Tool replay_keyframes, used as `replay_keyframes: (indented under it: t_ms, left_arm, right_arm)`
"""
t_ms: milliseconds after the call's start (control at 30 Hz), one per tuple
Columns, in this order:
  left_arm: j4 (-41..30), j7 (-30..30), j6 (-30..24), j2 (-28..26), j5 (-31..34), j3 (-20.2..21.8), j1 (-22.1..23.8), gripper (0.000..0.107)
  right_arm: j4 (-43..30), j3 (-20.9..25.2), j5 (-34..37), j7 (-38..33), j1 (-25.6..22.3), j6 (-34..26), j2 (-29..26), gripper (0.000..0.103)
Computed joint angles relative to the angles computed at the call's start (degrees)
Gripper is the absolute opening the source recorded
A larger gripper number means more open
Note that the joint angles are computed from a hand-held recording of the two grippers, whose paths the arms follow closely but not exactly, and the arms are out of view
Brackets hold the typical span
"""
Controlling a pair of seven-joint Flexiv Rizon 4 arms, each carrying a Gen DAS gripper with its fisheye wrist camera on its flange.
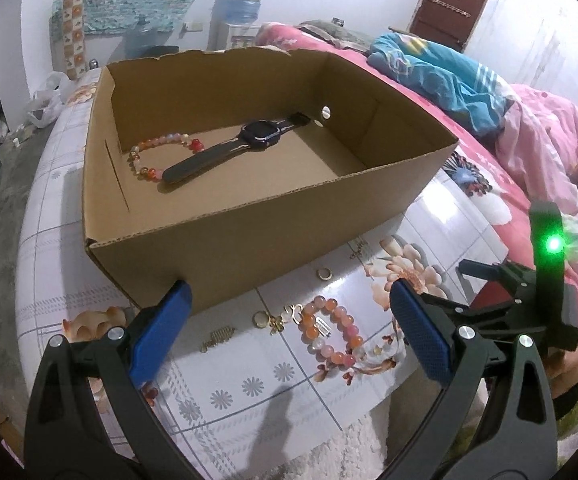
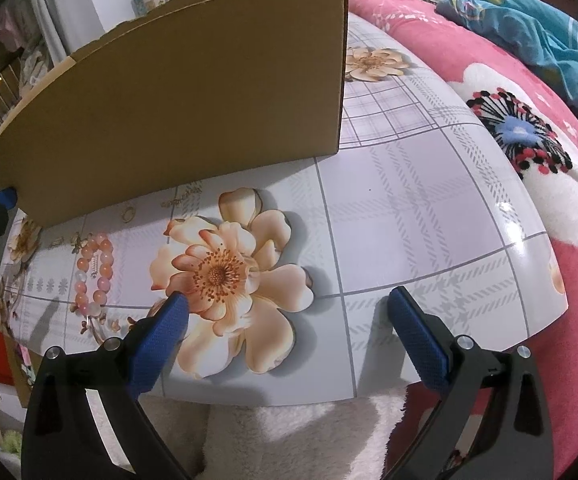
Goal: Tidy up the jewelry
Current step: 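Move the left tool toward the small gold charms beside the box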
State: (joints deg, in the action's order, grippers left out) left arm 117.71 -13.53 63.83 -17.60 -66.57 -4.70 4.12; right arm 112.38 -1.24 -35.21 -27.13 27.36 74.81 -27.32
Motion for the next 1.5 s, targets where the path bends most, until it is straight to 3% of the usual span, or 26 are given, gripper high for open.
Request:
replay_keyframes:
  t_ms: [733,1000,1200,1300,1433,1500]
  left_arm:
    - [-2.1,-1.2,2.1,-2.3,-1.0,-1.8,-0.2,0.096]
    - [0.8,4.2,3.4,0.2,-5.0,-1.0,-0.6,0.096]
    - [3.8,9.2,7.1,2.3,-11.7,0.8,-1.3,0.096]
    - [4.8,15.4,10.9,2.5,-17.1,1.2,-2.5,0.096]
    - [5.3,21.3,12.0,2.2,-20.7,1.9,-4.0,0.094]
    - [5.2,24.2,12.2,2.1,-22.0,2.1,-4.8,0.084]
  right_arm:
    - [1.2,-2.4,-0.1,1.7,1.3,4.2,0.0,0.097]
    - [2.6,-2.7,1.3,1.4,0.6,9.1,0.1,0.097]
    - [6.5,-10.1,3.6,1.9,5.6,21.5,-0.6,0.097]
    - [5.9,-6.6,5.5,-1.0,2.8,22.0,-0.9,0.097]
    - [4.0,-1.0,8.9,-3.8,-1.3,19.5,-1.0,0.097]
    - [3.6,-0.9,10.9,-4.0,-0.8,19.2,-0.9,0.097]
